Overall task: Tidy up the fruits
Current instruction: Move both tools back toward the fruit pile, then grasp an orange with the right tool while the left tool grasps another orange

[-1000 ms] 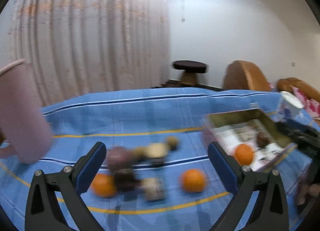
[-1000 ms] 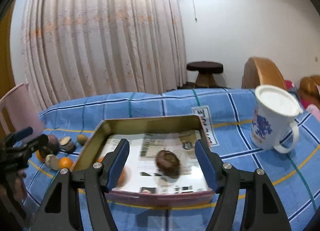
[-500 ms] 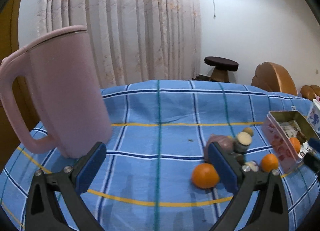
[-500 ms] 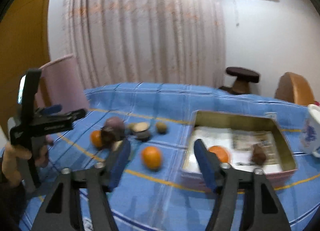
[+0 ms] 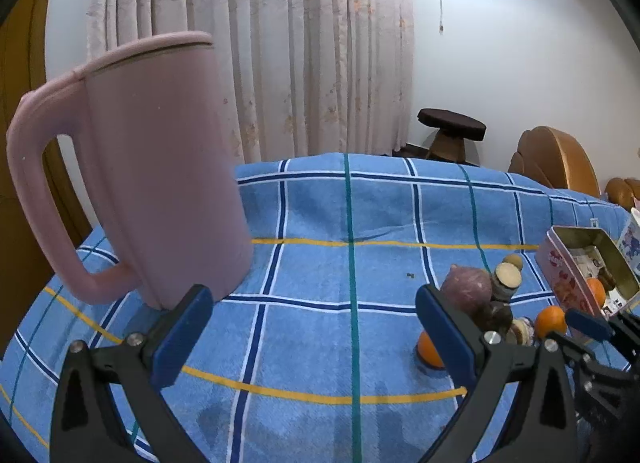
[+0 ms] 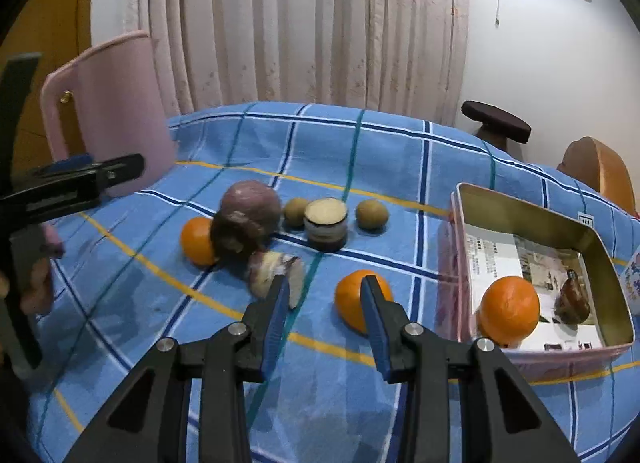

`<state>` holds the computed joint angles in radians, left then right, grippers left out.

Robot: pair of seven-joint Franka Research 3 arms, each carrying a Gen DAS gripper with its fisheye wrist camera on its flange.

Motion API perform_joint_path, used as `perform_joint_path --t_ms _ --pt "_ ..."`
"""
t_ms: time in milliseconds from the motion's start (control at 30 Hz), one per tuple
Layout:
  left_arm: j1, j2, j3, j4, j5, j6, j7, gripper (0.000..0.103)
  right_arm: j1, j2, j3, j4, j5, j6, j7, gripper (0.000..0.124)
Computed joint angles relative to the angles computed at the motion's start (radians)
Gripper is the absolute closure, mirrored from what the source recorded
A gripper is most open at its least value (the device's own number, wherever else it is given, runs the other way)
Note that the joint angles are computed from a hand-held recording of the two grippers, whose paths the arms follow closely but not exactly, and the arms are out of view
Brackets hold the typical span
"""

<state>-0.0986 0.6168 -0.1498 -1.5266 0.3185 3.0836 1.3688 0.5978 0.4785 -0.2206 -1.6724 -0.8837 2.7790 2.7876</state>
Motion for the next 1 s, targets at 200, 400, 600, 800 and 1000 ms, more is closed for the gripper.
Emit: perform_joint_path --t_ms 200,400,600,800,1000 --pt "-0.011 -0.008 0.011 -0.012 0.017 0.016 0.004 0.000 -0.009 0.033 0.017 0.064 0.035 -0.100 -0.099 0.084" --pt "-0.011 -0.010 0.013 -0.012 0.011 0.004 0.000 0.000 -0.020 0.064 0.034 0.119 0.064 -0.201 -0.216 0.084" --pt "-0.020 -0.002 0.020 -0.001 0.019 0.000 0.004 0.000 -0.017 0.136 0.032 0.224 0.087 -0.327 -0.328 0.083" --pt "-0.033 0.007 0.040 0.016 0.023 -0.014 -0.016 0.000 0.009 0.151 0.013 0.239 0.044 -0.378 -0.341 0.087" --pt "-0.038 0.007 0.046 0.012 0.051 -0.009 -0.013 0.000 -0.041 0.019 0.016 0.031 0.070 -0.027 -0.115 0.087"
